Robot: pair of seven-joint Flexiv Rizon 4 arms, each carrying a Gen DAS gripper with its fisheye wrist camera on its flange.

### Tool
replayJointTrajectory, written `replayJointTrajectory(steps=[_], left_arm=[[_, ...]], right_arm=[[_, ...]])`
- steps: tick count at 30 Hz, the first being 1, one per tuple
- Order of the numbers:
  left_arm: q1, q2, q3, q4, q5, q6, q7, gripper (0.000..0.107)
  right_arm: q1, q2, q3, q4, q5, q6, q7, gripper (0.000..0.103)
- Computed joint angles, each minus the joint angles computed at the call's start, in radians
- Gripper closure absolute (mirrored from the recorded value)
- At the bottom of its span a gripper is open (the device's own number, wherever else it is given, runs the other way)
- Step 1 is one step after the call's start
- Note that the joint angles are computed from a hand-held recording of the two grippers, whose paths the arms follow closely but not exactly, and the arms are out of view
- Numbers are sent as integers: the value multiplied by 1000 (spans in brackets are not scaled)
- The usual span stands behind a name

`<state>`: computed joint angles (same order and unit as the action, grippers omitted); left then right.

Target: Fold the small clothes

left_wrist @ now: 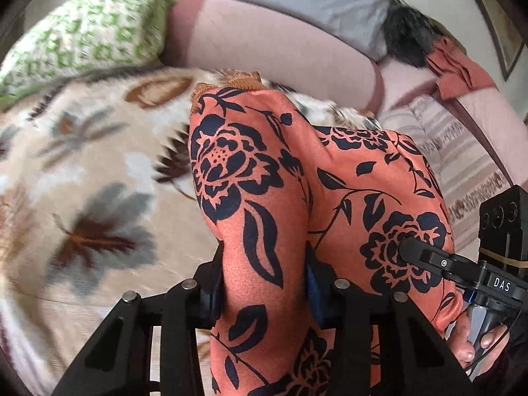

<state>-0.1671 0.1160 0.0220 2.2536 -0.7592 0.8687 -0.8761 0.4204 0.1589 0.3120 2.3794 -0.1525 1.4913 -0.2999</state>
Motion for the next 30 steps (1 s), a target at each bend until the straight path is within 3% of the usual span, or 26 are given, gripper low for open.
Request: replayJointTrajectory(steps=[8,17,18,19,21,23,25,27,30], left_arm=[[92,-62,38,-69,43,38,-17,65],[160,-222,13,-101,120,110,-58,60],[162,-234,12,-98,146,132,-74,58],[164,-247,7,-92,155,163,-75,42],[172,-265,-3,-81,141,195,-76,29],[176,-255,-12,-64,128,210,-67,28],[172,-247,-7,-69,182,222,-90,28],[164,-223,6,-71,271,236,-144,28],[160,-176,18,-60,347,271,-190,28]], right_arm=[[30,-241,-50,-181,-155,84,32,59],[85,-429,-66,-248,-39,120,25,60],[88,-444,-64,-250,-26,111,30,60],[113,-455,-88,-241,-25,93,54,59],[161,-475,-134,-216,12,135,65,47],[161,-484,-144,-194,-7,205,100,46],[91,-472,-66,-229,-3,108,65,44],[72,-452,-39,-258,3,17,46,41],[101,-397,-68,-262,-25,-64,67,39]])
